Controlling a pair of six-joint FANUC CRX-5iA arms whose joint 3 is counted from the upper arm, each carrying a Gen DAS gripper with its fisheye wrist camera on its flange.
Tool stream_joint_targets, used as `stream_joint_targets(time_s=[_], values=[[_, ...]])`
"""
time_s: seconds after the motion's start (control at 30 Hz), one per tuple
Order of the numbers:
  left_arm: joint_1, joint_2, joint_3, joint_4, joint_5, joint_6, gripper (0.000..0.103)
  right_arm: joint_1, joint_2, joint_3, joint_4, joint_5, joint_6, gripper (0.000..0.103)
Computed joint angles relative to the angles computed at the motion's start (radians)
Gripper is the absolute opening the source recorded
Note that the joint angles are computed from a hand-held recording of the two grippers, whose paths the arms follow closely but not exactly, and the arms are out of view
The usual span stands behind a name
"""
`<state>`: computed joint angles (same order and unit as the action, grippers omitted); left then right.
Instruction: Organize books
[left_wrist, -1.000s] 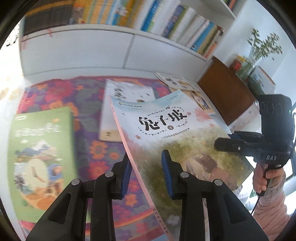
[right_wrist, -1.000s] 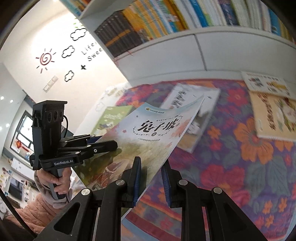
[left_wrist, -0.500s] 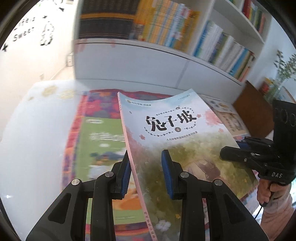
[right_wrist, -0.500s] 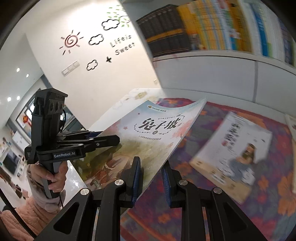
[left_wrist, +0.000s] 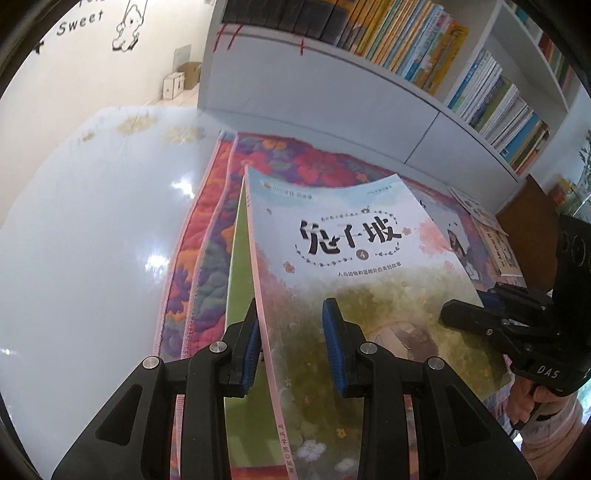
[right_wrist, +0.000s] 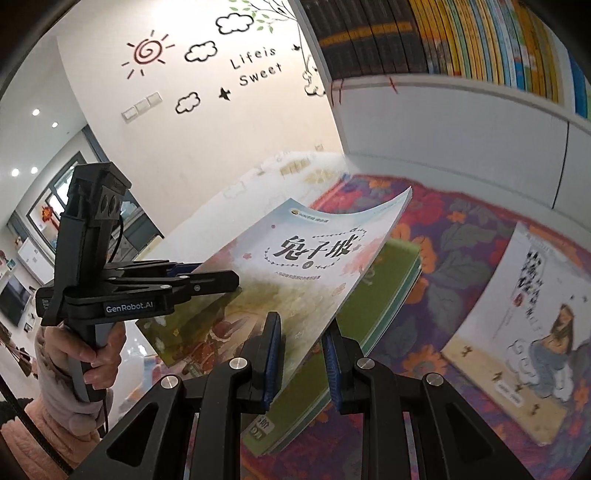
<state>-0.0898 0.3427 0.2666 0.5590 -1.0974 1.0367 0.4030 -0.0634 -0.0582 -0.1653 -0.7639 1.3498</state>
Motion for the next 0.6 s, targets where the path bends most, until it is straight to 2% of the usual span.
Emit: stream_joint_targets(time_s=[0.07, 0.3, 0.6], values=[[-0.003, 0.005, 0.003, -0.015, 0.006, 0.007, 0.028, 0.004, 0.007, -0.006, 0.011, 0.006, -0.013, 0.022], [-0.015, 0.001, 0.022, -0.081, 0.027, 0.03, 0.03, -0.014, 0.036, 0.027, -0.074, -0.042, 0.01, 0.022], [-0.044, -0.012, 0.054, -0.21, 0.035, 0.086, 0.033, -0.011, 0.046, 0.032, -0.056, -0.059, -0.014, 0.023]])
